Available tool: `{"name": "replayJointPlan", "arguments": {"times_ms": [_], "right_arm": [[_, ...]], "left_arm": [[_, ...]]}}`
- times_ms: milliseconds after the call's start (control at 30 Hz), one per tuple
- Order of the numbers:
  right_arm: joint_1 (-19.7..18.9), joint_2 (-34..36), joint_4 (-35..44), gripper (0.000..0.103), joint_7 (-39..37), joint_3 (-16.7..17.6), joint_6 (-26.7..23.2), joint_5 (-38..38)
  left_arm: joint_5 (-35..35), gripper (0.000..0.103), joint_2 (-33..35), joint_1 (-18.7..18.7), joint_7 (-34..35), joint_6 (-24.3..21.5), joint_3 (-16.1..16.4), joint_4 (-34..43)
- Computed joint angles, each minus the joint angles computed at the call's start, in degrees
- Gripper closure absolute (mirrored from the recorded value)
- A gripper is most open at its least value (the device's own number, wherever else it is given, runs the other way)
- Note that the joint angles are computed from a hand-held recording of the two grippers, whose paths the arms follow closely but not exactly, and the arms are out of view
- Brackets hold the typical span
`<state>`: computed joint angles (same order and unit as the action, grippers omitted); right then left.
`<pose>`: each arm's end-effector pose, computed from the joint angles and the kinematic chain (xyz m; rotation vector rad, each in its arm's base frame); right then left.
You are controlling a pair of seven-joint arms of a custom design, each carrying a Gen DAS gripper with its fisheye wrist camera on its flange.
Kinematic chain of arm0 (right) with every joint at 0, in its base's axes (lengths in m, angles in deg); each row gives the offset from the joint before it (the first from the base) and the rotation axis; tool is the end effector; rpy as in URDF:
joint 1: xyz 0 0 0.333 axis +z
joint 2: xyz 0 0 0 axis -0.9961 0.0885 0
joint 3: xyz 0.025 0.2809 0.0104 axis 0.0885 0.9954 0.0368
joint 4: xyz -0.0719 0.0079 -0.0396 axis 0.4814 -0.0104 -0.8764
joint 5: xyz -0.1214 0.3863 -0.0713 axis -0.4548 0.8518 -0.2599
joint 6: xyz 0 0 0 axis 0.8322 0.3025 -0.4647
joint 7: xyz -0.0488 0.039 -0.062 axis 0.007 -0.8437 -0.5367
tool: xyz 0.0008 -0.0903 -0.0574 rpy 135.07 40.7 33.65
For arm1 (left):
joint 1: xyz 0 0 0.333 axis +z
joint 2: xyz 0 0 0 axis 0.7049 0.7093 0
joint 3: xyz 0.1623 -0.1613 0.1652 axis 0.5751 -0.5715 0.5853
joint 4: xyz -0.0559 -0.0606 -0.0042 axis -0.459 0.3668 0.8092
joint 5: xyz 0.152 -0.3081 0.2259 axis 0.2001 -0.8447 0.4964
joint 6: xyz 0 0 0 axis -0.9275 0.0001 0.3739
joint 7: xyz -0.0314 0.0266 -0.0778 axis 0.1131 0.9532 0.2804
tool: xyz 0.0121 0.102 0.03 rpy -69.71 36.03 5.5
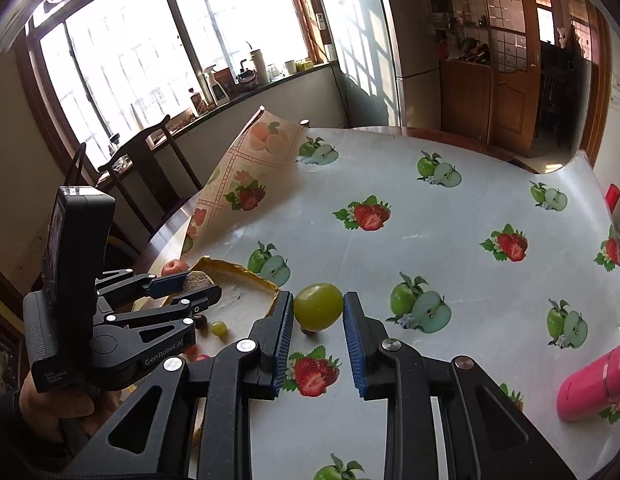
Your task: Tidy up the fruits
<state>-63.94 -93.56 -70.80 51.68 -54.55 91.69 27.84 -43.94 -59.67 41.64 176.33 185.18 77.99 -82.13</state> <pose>0.5317 0.2846 0.6008 -1.6797 1.7195 -0.4017 0.5842 -0.1226 0.5583 -1.5014 2.2511 -0.5330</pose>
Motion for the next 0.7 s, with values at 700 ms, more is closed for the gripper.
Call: {"name": "replayJointPlan", "arguments": {"times_ms": [700], "right_arm": [[4.2,4.3,-0.7,0.077,-0.6,1.9,1.4,5.9]], "left_arm": [[-1.3,0.076,-6.0,3.5,-0.7,0.6,1.6,-11.2]]}}
